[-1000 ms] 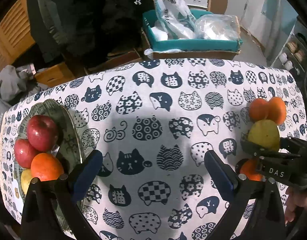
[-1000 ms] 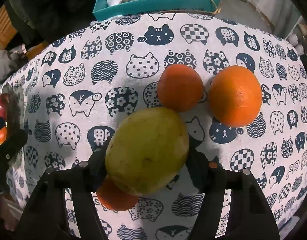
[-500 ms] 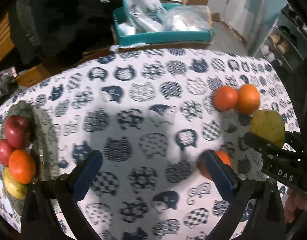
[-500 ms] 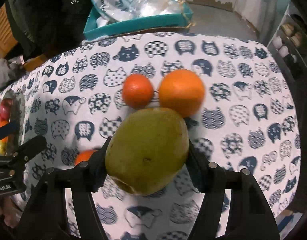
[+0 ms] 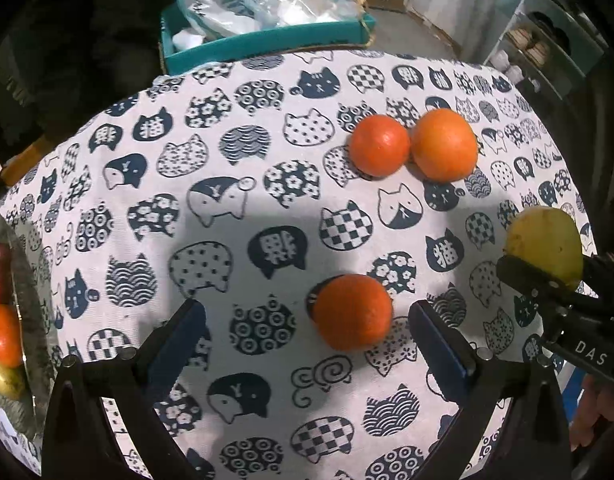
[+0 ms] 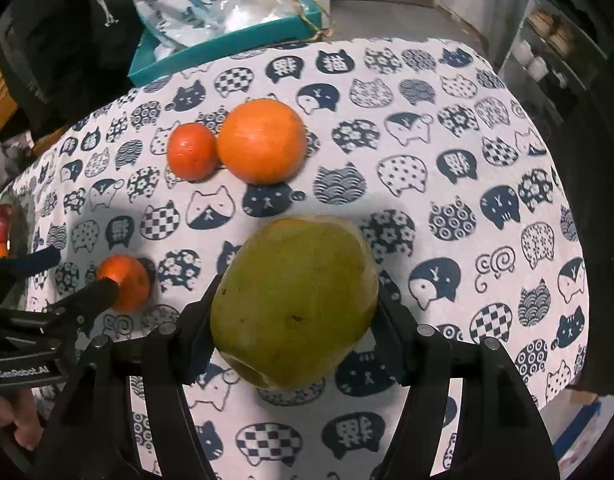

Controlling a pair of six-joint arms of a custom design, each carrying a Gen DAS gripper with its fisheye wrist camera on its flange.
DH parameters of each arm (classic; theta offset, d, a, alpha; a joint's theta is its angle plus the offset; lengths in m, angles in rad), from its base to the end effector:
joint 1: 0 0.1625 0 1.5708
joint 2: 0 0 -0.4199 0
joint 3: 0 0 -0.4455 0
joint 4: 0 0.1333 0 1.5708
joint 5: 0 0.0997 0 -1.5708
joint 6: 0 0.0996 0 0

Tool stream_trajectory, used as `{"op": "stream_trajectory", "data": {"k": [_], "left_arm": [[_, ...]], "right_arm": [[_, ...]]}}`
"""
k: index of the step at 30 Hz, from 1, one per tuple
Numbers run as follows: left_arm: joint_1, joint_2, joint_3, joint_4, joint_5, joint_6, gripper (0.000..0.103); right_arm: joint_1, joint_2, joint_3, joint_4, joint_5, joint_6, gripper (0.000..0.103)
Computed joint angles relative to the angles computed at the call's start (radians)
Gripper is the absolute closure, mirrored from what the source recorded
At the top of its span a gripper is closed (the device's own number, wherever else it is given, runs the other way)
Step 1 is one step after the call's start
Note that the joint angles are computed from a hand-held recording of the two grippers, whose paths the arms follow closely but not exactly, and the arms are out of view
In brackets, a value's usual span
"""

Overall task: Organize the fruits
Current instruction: 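Close right gripper on the yellow-green pear while left gripper closes on the orange, then lift and carry the pear in right gripper while left gripper carries the orange to the bowl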

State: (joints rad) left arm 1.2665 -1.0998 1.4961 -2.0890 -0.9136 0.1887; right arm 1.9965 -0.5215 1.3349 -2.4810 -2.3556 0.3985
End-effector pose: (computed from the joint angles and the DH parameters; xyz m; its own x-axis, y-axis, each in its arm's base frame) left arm -0.0275 -0.7356 0.2986 -0.7080 0.3410 -0.6184 0.4380 0.8990 -0.0057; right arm 0.3778 -0.6809 -0.0125 -0.7794 0.1398 0.6108 -0.1178 0.9247 -0.3620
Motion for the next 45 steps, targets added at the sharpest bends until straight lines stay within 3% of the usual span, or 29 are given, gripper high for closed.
{"op": "stream_trajectory", "data": {"k": [4,11,14,24,45], "left_arm": [[0.002,0.005,0.005,0.015,-0.010,-0.005,0.008],[0.013,0.019,-0.003,0.038,-0.036,-0.020,0.040],[0.018,0.016,-0.007,0.048,-0.085,-0.018,0.058],[-0.007,-0.016,0.036,-0.026,-0.034,0.027,0.059],[-0.048,-0.149,0.053,-0.139,-0.030,0.078,0.059]], "right_arm": [[-0.006,-0.005,0.012,-0.007,0.006,0.001,0.035],[-0.010,0.001,0.008,-0.009,0.013,-0.010,0.035],[-0.010,0.005,0.004,-0.009,0.015,-0.017,0.035],[0.010,0.032,-0.031,-0.033,-0.022,-0.066,0.035],[0.100,0.056,-0.102,-0.159,-0.059,-0.221,0.035]]}}
